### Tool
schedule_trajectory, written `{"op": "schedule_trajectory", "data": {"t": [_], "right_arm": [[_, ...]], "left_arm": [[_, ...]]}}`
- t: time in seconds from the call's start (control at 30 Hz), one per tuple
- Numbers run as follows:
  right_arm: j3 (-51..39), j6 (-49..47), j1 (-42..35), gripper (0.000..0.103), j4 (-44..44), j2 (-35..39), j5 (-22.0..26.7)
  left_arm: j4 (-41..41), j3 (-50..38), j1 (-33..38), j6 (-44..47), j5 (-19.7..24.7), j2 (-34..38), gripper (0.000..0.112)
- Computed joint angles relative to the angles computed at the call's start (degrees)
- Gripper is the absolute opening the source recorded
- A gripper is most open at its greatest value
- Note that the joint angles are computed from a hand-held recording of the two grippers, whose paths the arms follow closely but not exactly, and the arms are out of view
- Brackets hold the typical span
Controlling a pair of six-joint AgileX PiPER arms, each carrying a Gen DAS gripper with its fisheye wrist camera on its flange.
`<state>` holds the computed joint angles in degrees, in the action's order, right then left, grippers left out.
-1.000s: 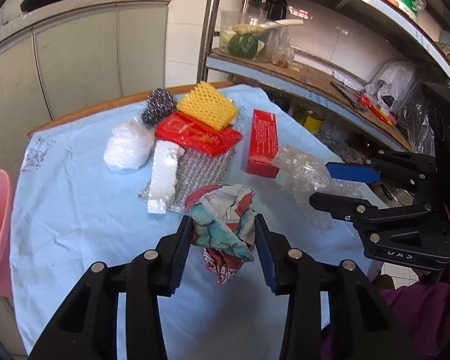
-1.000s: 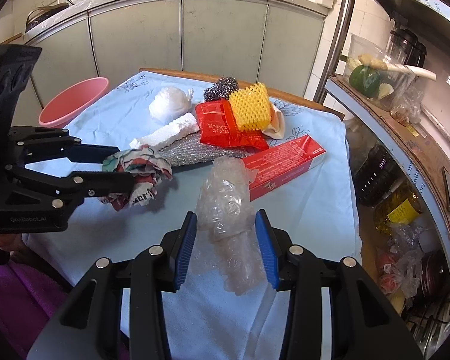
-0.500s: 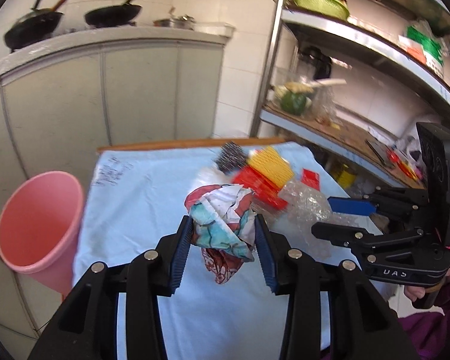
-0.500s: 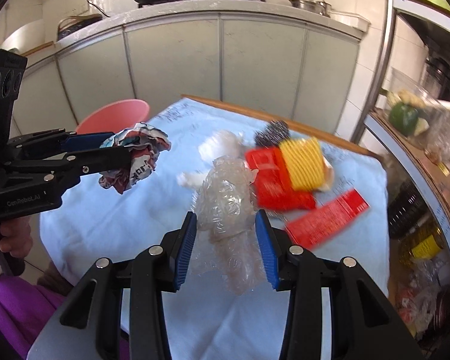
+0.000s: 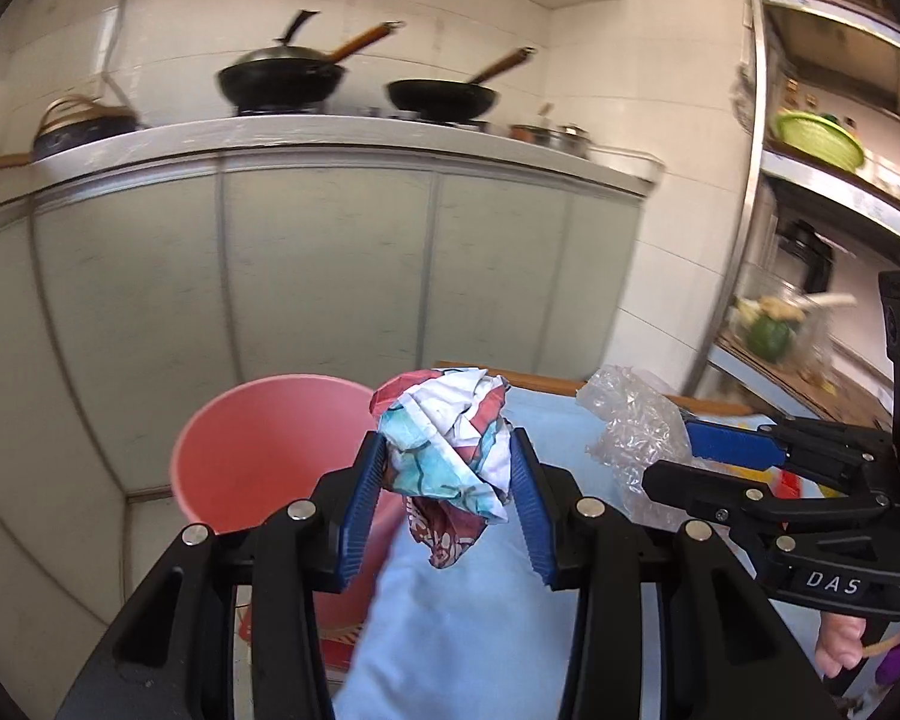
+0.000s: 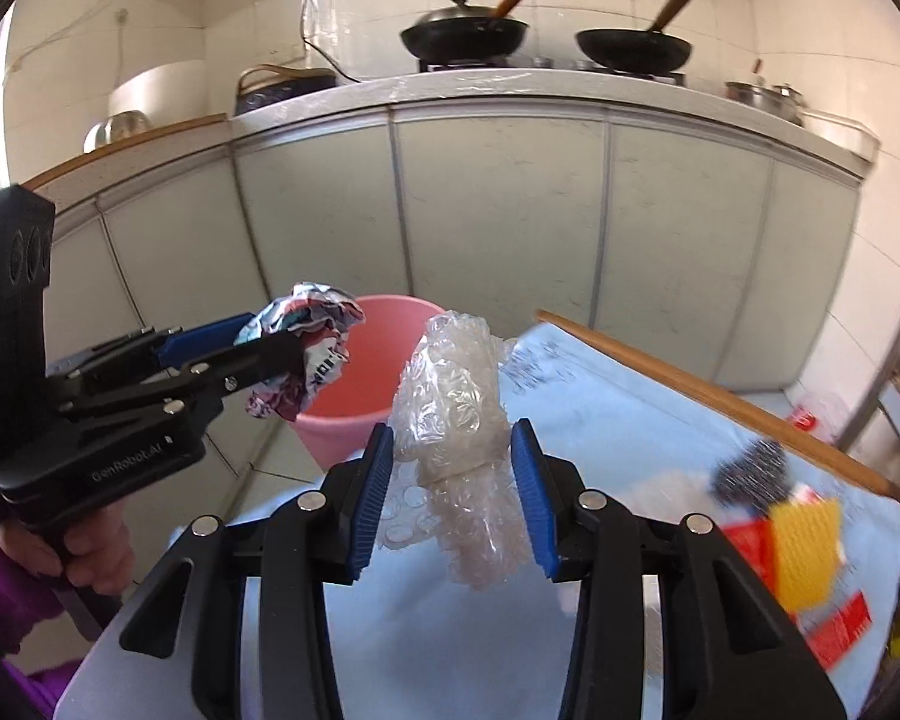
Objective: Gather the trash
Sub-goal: 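Carry the paper and bubble wrap with both tools over the pink bucket, then open both tools to drop the paper and bubble wrap into the bucket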
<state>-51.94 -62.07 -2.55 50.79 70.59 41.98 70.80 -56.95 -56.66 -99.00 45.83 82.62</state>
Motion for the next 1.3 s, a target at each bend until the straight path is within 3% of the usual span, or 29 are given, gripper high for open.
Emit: {"op": "schedule_trajectory", "data": {"t": [0.23, 0.47, 0.73, 0.93, 1.3], "right_arm": [[-5.62, 0.1, 12.46, 0.042, 3.5, 10.95, -8.88], [-13.68, 5.92, 18.98, 0.042, 2.09, 21.74, -11.2], [-23.81, 16.14, 21.35, 0.042, -3.61, 32.79, -8.78], [-30.6, 22.85, 21.58, 0.042, -7.31, 38.91, -5.73], [-33.44, 25.86, 21.33, 0.043, -10.63, 42.28, -4.15]], "left_arm": [[1.36, 5.03, 7.13, -2.5, 0.39, -0.95, 0.042], [1.15, 6.1, 14.67, -1.7, -1.95, 1.52, 0.042], [-0.5, 4.76, 21.8, 1.17, -8.89, 6.06, 0.043], [-4.48, 2.01, 24.88, 4.76, -11.61, 10.09, 0.046], [-9.0, 0.86, 26.44, 8.48, -12.8, 11.89, 0.05]]}}
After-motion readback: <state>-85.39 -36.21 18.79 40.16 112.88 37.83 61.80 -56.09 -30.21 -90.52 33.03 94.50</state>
